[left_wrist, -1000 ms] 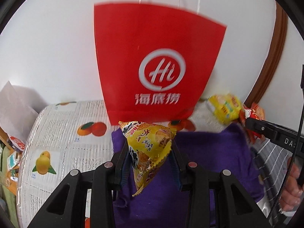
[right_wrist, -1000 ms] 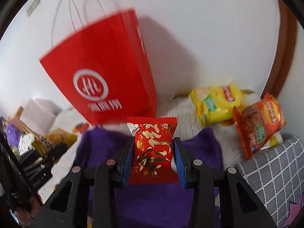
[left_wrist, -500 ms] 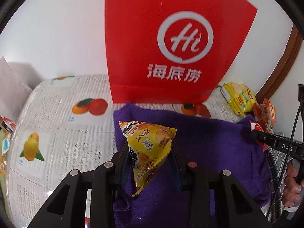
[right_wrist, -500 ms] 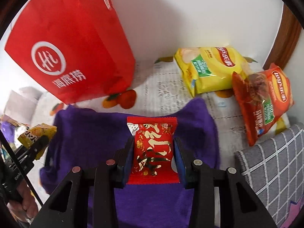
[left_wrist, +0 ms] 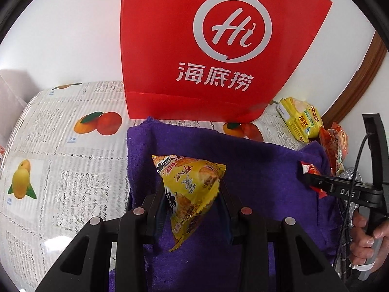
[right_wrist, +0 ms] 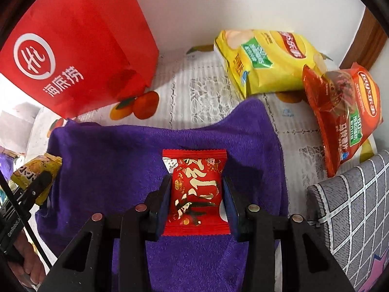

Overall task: Organize snacks
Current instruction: 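Carry both packets onto the purple towel and open the right tool, then release the yellow pack onto the purple towel with the left tool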

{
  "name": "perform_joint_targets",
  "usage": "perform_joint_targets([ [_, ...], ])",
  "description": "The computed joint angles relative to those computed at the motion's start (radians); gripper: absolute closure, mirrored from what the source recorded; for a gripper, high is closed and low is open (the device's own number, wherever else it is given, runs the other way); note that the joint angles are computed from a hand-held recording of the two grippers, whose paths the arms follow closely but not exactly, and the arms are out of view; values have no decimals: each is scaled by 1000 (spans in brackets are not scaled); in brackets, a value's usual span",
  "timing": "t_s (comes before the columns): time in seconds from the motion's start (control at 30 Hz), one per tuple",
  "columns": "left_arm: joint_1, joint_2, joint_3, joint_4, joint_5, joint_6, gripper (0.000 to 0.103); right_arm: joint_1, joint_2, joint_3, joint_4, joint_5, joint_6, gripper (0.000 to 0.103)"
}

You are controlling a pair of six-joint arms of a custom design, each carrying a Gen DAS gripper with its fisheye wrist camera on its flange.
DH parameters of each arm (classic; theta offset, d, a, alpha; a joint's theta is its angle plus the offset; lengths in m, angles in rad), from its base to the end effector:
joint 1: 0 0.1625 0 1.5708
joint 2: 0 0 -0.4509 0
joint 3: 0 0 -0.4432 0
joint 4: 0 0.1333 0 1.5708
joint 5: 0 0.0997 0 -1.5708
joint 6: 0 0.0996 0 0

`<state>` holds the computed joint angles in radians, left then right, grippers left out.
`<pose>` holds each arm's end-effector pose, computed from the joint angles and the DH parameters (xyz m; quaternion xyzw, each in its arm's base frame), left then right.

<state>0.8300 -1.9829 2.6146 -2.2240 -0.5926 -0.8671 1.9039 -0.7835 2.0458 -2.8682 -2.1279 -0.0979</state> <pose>-0.0282 -0.3508 0.2605 -0.0607 0.8806 -0.3449 0.3191 0.2582 -0.4996 -0.0225 0.2008 -0.9401 0.0490 0.2710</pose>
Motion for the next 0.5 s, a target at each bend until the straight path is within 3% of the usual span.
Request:
perform_joint_targets([
  [0.23, 18, 14, 6, -55, -25, 35, 68, 2, 24, -18, 32, -19, -4, 60],
  [0.3, 24, 15, 6, -66, -32, 43, 68, 5, 26, -20, 32, -24, -15, 47],
  [0.37, 30, 17, 7, -79, -41, 52, 68, 10, 28, -17, 11, -27, -27, 42],
  [0.5, 30, 24, 7, -86, -43, 53, 68, 18, 16, -14, 7, -16, -32, 42],
])
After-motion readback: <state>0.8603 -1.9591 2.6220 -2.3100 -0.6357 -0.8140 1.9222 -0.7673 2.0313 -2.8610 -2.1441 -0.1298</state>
